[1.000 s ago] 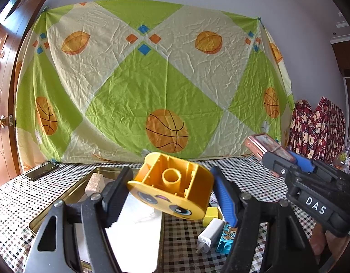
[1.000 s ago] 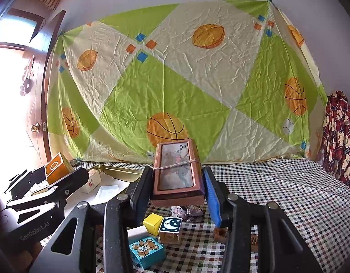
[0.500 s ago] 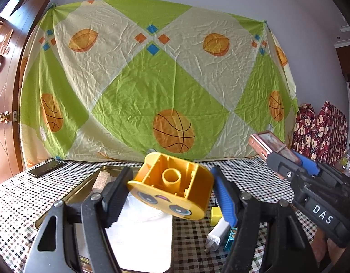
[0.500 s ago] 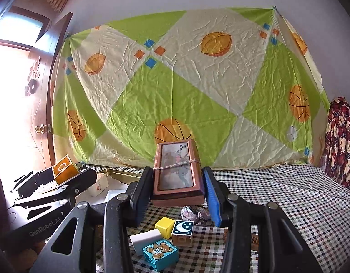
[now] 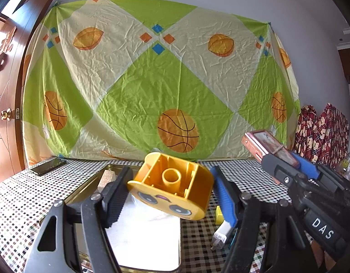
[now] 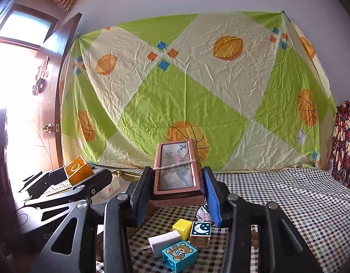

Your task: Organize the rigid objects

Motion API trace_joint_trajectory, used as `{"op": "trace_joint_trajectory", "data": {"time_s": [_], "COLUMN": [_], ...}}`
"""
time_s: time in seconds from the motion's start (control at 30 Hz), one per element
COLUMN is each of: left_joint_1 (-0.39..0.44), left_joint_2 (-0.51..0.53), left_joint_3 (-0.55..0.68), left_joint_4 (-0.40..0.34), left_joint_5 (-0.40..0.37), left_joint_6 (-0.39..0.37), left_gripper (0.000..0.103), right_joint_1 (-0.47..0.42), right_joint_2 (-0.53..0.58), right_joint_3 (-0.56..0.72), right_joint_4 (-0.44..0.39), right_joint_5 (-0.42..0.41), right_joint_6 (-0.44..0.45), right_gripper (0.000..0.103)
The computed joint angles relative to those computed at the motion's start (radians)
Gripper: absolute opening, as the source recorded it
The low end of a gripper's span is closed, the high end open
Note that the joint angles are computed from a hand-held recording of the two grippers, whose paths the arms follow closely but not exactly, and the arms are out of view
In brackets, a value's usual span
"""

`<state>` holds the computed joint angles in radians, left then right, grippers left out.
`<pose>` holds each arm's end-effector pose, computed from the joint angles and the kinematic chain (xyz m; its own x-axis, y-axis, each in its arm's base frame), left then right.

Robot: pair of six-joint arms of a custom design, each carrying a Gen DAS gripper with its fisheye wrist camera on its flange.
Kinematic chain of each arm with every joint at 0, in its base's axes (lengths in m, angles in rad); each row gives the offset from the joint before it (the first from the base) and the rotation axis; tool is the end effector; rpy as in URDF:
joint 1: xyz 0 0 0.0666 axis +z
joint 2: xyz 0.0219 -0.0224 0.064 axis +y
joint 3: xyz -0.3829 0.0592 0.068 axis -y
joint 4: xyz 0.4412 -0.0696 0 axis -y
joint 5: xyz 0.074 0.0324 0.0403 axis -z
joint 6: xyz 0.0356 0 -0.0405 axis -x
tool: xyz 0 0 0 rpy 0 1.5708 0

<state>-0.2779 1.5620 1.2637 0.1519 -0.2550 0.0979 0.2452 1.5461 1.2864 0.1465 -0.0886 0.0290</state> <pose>0.5942 -0.1606 0.3684 -0.1421 -0.0578 -0.9882 0.0117 0.9981 -0.0601 0.5965 0.1521 0.3892 -0.1001 -0.0548 -0.9935 -0.3301 0.9437 -0.0188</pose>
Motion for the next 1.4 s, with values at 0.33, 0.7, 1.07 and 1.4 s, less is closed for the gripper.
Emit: {"op": "trace_joint_trajectory", "data": {"time_s": [0.33,0.7,1.07,1.4], "left_joint_1": [0.023,0.058,0.085,0.112], "left_joint_2": [-0.010,-0.012,-0.016,0.001], "left_joint_3": [-0.008,-0.008,-0.006,0.016], "left_joint_4": [-0.006,-0.022,-0.034,-0.076], "left_joint_5": [0.013,0.004,-0.002,-0.011], "left_joint_6": [0.031,0.060,0.076,0.092], "left_gripper": [0.070,0.070,0.070,0.070], "right_joint_1": [0.021,0.060,0.081,0.092], "right_joint_2": [0.012,0.037,0.076,0.110], "right_joint_3": [0.015,0.044,0.099,0.145], "right_joint_4": [-0.010,-0.027,-0.071,-0.111], "right_joint_5": [-0.007,-0.018,-0.024,-0.029], "right_joint_6": [0.007,0.035,0.040,0.029], "right_gripper": [0.047,0.047,0.047,0.047]}}
